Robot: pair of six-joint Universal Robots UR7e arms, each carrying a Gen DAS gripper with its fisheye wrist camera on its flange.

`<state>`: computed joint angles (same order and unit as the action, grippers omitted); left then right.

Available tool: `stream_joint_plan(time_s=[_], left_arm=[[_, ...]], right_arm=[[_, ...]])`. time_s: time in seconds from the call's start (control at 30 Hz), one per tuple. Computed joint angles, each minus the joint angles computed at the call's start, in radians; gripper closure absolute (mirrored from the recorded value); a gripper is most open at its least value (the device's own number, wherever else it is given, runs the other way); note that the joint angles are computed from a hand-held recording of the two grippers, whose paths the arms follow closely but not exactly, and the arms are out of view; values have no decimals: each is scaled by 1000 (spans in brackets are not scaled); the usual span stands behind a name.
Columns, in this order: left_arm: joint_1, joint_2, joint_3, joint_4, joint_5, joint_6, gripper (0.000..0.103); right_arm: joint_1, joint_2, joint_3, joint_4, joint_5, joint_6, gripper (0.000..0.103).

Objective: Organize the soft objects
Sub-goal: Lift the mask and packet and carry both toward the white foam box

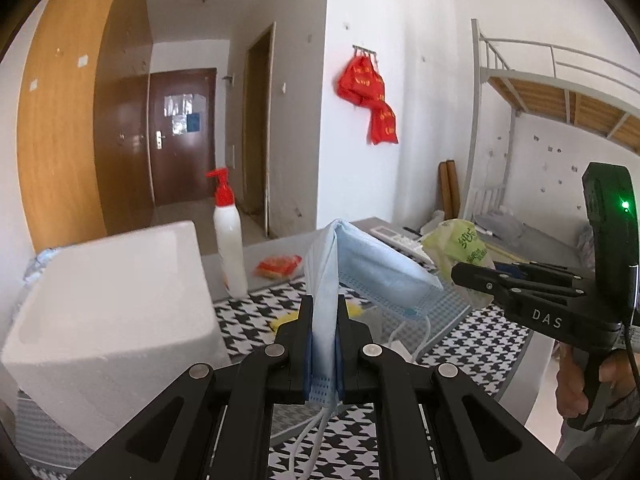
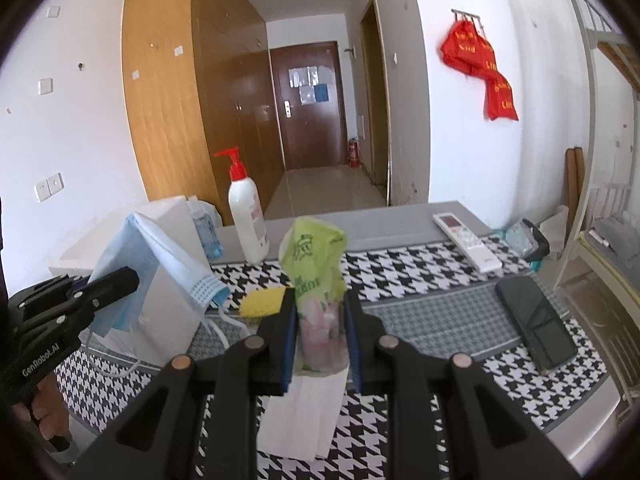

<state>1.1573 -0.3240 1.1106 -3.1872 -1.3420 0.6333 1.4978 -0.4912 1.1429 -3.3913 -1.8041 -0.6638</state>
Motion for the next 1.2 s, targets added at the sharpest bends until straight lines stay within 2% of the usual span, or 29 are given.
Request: stream_joint_plan(time_s=[0.33, 0.83, 1.2], left_arm=[[-11, -8, -6, -64, 28, 37, 94], [-13, -27, -15, -145, 42, 46, 94], [-18, -30, -28, -202, 107, 40, 94]], right_arm=[[23, 14, -31, -27, 16, -32, 77], [52, 39, -79, 3, 75, -64, 77], [72, 59, -114, 38, 117, -88, 77]])
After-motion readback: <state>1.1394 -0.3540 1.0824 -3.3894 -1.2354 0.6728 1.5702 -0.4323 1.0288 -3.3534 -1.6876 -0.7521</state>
